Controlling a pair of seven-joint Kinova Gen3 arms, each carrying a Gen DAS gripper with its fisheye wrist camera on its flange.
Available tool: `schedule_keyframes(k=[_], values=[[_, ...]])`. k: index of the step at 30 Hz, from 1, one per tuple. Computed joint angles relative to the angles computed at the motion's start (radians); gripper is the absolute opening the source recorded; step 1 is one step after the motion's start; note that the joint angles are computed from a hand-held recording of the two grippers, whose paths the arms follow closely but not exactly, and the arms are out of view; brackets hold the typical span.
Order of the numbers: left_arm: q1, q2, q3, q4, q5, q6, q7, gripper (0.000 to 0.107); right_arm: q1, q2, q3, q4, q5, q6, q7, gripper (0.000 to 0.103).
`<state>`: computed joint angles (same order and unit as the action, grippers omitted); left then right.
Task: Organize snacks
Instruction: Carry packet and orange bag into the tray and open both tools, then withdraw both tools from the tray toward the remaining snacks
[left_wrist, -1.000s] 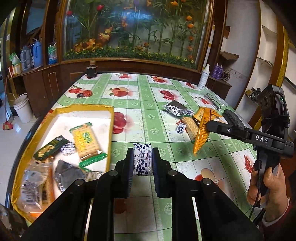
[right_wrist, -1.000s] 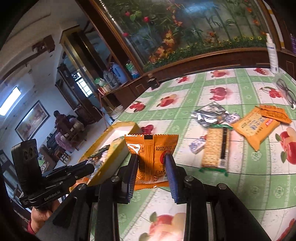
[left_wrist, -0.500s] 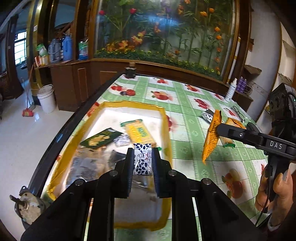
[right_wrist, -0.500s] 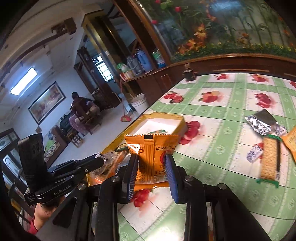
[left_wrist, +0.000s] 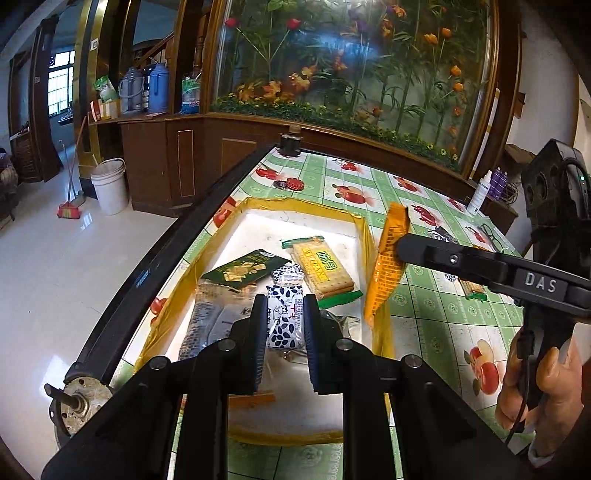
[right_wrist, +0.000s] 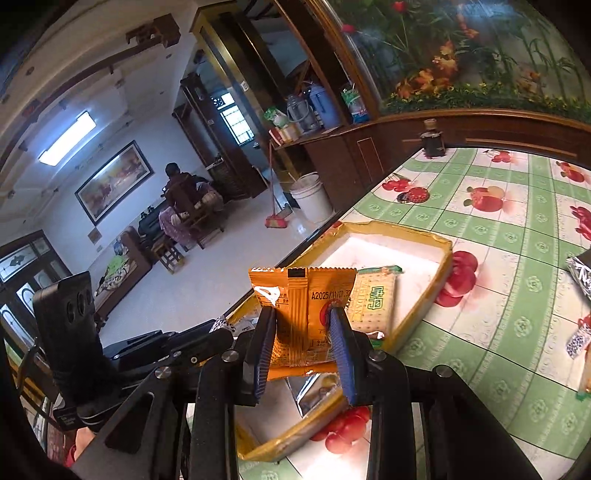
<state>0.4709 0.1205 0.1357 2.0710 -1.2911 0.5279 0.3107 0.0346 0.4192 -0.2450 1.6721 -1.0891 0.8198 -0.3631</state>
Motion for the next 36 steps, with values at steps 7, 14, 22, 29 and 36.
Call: schedule_keyframes(k=[7,14,22,29,36], values=[[-0.011,-0.014,0.002,0.020,-0.003,0.003,0.013,0.016,-0.057,0.058,-0.010,-0.070,0.074,-0.039,-0.086,0.031],[-0.031,-0.014,0.003,0.021,0.037,-0.023,-0.025,0.016,-0.098,0.092,-0.034,-0.090,0.166,-0.122,-0.174,0.040],[0.001,0.005,-0.014,-0.015,0.096,-0.001,-0.073,0.069,0.008,0.087,-0.095,-0.052,0.139,-0.149,-0.171,0.069],[0.026,0.037,-0.006,-0.071,0.143,0.058,-0.126,0.076,0.123,0.040,-0.067,0.004,0.012,-0.101,-0.079,0.074],[0.071,0.077,-0.012,-0.146,0.209,0.076,-0.225,0.076,0.190,0.003,0.027,0.067,-0.072,-0.058,-0.005,0.078]])
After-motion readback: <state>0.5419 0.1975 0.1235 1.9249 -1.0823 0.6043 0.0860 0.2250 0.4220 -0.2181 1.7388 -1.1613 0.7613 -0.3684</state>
